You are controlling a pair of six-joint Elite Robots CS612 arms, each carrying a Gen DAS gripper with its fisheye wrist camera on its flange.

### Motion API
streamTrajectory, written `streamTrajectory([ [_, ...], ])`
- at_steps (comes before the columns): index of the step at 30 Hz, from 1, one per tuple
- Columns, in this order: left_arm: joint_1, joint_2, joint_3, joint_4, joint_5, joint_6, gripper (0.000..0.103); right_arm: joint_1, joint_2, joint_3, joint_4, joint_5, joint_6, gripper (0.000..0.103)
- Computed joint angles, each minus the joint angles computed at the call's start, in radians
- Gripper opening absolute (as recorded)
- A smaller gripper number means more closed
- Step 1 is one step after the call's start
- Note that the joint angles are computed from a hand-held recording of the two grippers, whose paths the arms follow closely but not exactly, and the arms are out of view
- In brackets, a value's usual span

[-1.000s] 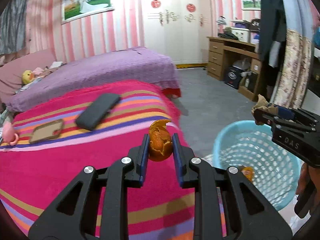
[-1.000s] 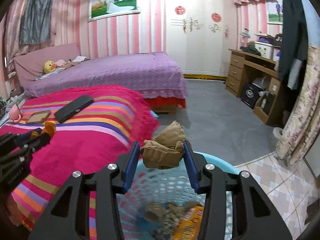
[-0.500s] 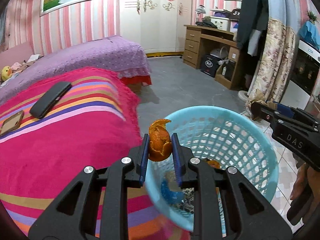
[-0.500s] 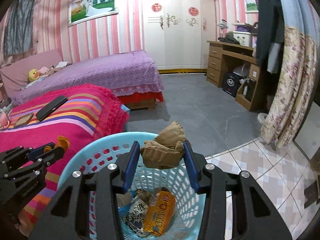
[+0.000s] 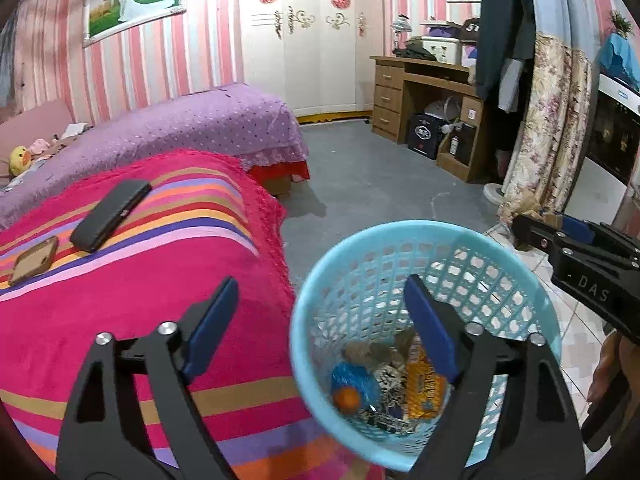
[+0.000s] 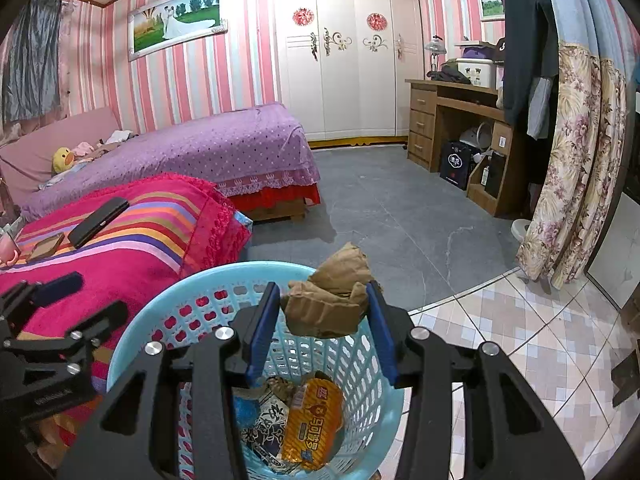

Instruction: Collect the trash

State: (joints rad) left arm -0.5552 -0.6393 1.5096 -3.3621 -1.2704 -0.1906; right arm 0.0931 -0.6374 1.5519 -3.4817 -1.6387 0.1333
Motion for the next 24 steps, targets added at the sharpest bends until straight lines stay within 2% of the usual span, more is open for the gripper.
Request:
streamTrajectory([
  [2,0.005,-0.006,0.01,-0.007,0.014,-0.008,0.091,0.003,0.001,-0.004,0.006,0.0,-0.006,0.044],
  [8,0.021,-0.027,0.041,-0.026,0.032,-0.044,0.095,0.014,0.01,-0.022,0.019,-0.004,-0.024,0.049],
  [9,0.023,-0.03,0.046,-0.029,0.033,-0.046,0.095,0.019,0.012,-0.026,0.02,-0.015,-0.029,0.057],
  [10,0.024,-0.034,0.05,-0.031,0.035,-0.049,0.095,0.022,0.013,-0.029,0.021,-0.025,-0.033,0.07],
  [13,0.03,-0.045,0.067,-0.039,0.037,-0.051,0.096,0.029,0.015,-0.035,0.025,-0.038,-0.042,0.083],
  [16,0.034,-0.057,0.087,-0.051,0.042,-0.055,0.097,0.036,0.015,-0.034,0.017,-0.049,-0.052,0.091],
  [19,0.04,-0.073,0.118,-0.073,0.042,-0.051,0.097,0.04,0.008,-0.021,-0.008,-0.026,-0.018,0.097],
  [24,0.054,-0.117,0.199,-0.136,0.041,-0.031,0.097,0.072,-0.015,0.009,-0.051,-0.034,-0.014,0.098],
])
